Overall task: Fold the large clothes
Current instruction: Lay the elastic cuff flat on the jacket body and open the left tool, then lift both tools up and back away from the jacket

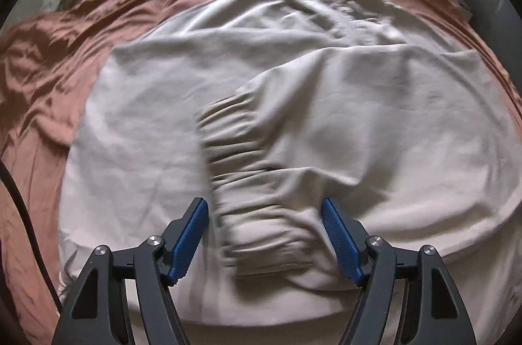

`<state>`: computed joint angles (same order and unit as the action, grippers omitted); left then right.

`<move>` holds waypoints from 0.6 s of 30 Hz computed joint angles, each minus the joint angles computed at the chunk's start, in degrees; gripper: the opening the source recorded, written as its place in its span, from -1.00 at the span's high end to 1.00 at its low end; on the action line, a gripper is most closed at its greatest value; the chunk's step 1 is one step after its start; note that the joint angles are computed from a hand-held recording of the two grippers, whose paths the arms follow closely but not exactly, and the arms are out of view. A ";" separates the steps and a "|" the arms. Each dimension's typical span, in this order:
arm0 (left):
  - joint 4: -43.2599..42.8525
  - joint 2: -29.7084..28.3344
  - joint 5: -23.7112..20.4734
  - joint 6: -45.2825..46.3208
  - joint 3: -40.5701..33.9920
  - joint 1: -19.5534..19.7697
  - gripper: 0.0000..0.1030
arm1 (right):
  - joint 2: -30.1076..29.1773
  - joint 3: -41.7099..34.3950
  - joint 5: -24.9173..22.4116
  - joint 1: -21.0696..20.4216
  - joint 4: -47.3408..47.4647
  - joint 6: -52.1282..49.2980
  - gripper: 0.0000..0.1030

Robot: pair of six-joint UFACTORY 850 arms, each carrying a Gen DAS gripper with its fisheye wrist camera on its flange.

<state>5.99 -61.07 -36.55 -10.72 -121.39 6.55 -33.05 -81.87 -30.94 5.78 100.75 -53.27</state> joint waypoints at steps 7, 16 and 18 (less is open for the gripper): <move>-0.23 6.57 3.59 -0.25 7.48 1.22 -0.45 | 1.18 1.65 -1.17 0.07 0.56 0.14 -0.22; -21.30 24.47 12.43 19.14 28.75 3.89 -0.45 | 9.46 11.53 -0.05 -0.83 4.99 -11.37 -0.22; -25.23 27.59 12.59 23.06 32.41 4.22 -0.46 | 11.73 13.50 1.92 -0.56 4.66 -12.33 -0.24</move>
<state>-19.24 -33.48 -23.96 12.33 -88.99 10.77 -21.31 -68.37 -29.02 5.21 105.41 -65.60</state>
